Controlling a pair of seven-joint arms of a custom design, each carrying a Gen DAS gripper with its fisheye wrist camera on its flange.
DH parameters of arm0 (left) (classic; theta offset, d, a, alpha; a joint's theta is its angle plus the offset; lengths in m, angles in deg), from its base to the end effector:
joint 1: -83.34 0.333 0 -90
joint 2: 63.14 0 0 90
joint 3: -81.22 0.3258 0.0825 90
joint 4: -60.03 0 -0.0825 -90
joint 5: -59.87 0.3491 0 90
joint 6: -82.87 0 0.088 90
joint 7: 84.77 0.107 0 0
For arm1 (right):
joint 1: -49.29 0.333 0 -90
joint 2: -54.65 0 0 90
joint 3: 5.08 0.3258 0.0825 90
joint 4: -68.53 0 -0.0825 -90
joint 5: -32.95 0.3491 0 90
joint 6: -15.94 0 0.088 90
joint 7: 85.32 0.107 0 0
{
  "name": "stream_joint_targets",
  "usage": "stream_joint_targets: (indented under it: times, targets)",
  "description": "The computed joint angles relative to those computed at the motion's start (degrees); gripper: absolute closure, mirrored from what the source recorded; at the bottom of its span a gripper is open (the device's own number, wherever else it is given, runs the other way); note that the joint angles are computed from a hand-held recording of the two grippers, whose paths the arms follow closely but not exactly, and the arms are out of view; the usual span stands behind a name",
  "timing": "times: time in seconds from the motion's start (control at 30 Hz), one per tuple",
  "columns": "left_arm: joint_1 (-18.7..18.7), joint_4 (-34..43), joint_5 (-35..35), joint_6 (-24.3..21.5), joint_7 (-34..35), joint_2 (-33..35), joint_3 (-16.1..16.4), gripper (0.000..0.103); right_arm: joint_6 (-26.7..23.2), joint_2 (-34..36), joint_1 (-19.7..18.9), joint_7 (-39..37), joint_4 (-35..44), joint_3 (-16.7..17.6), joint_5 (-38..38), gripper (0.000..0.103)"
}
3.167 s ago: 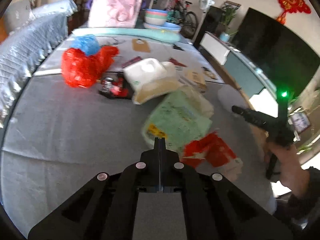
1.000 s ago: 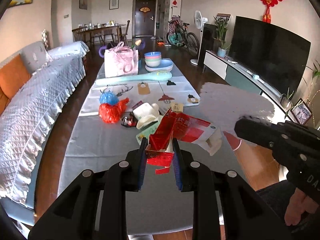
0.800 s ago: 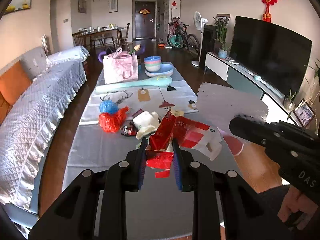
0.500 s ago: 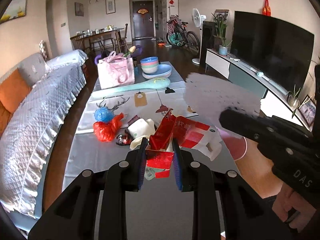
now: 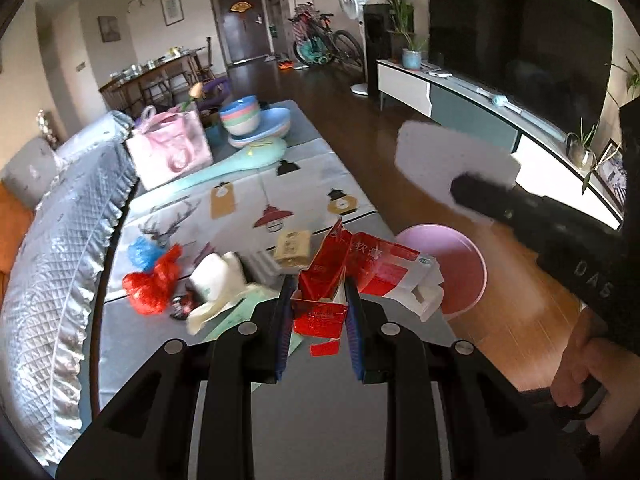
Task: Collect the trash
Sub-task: 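Carry carton and mesh sleeve over the pink bin with both grippers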
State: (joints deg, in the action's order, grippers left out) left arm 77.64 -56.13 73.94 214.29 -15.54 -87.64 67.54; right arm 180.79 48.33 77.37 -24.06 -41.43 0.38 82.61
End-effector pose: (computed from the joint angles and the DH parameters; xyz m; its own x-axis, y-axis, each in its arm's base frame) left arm 0.4001 -0.1644 0.7048 -0.0467 -0.9934 -0.1048 -0.7315 0.1055 -0.6737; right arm 0.4693 0.2629 0.6700 0.5402 -0.7522 -0.3775 -0.5453 0.0289 -0.8378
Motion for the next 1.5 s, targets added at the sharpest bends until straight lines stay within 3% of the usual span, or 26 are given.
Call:
stream_joint_targets:
  times: [0.13,0.27,0.33,0.4,0.6,0.73,0.87,0.97,1.33,1.5]
  targets:
    - [-1.0,3.6,-1.0,-0.1,0.2,4.5,-0.6,0.079,0.5,0.5,-1.8,2.2,0.6,-0.2,-6.7,0.097]
    - [-2.0,4.9,-0.7,1.0,-1.6,7.3,-1.4,0.079,-1.2,1.3,-1.9,0.5,1.9,-2.1,-4.5,0.097]
    - [-2.4,5.9,0.2,0.8,-2.4,9.0,-1.8,0.079,0.9,1.2,-4.7,7.3,0.7,-0.2,-14.4,0.097]
    - [-3.1,7.3,1.1,1.1,-2.6,10.9,-2.0,0.079,0.9,1.6,-6.0,10.7,0.4,-0.7,-18.3,0.097]
    - [-5.4,12.2,1.6,2.0,-2.9,18.2,-1.6,0.079,-2.2,4.0,-8.4,9.0,1.3,-2.5,-18.3,0.097]
    - [-6.8,15.7,1.9,2.2,-3.6,23.3,-1.0,0.079,-6.0,6.3,-10.7,6.5,3.3,-2.9,-14.3,0.097]
    - [-7.4,19.3,-6.8,2.0,-1.0,28.2,0.2,0.079,-9.6,9.2,-13.7,6.2,5.9,-3.0,-10.3,0.097]
    - [-9.1,22.7,-2.6,0.7,-1.4,32.8,0.6,0.079,-12.2,11.0,-15.7,8.1,6.6,-2.8,-9.1,0.097]
    - [-13.0,35.6,-2.5,-6.3,-1.7,47.3,2.6,0.079,-21.5,21.8,-19.0,17.5,13.3,-1.3,-15.9,0.097]
    - [-13.7,41.3,-4.0,-9.9,0.0,52.3,2.8,0.079,-22.8,25.5,-19.4,22.2,14.9,-1.0,-20.1,0.097]
